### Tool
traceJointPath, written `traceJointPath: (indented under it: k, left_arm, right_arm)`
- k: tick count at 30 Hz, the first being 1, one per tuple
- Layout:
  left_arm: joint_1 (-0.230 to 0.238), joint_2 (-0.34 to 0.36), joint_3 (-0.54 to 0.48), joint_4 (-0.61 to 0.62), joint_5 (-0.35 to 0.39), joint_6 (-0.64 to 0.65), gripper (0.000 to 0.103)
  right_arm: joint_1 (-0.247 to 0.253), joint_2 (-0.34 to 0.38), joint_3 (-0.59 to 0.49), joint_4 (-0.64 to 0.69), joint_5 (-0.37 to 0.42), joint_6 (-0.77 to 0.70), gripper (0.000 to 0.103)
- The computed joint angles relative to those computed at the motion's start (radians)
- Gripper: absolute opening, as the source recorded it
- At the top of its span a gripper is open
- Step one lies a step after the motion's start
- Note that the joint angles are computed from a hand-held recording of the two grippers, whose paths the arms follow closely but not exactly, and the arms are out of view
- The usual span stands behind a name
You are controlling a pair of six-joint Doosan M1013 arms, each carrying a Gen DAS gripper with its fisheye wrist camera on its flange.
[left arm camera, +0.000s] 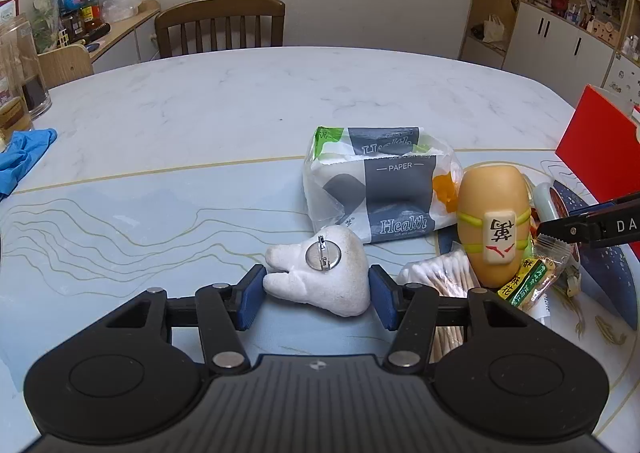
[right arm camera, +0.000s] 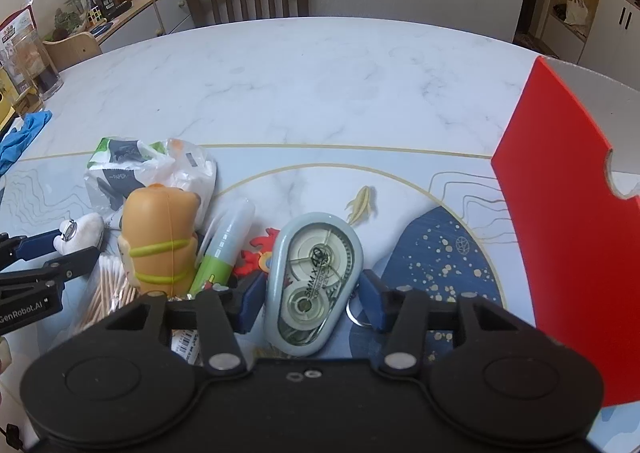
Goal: Organize objects
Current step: 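Grasp the white tooth toy with the left tool while the right tool grasps the tape dispenser, then carry the tooth toy and tape dispenser with both tools over the red shoebox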
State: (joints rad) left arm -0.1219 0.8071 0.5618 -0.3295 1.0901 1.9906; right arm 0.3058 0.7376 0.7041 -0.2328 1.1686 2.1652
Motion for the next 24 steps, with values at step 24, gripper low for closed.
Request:
traceJointPath:
  k: [24]
  left_arm:
    - [0.006,-0.116,0.101,-0.107,0.057,0.013,0.053]
  right_arm:
    - [0.020,-0.179,0.195,-0.018,-0.084,0.009,0.043]
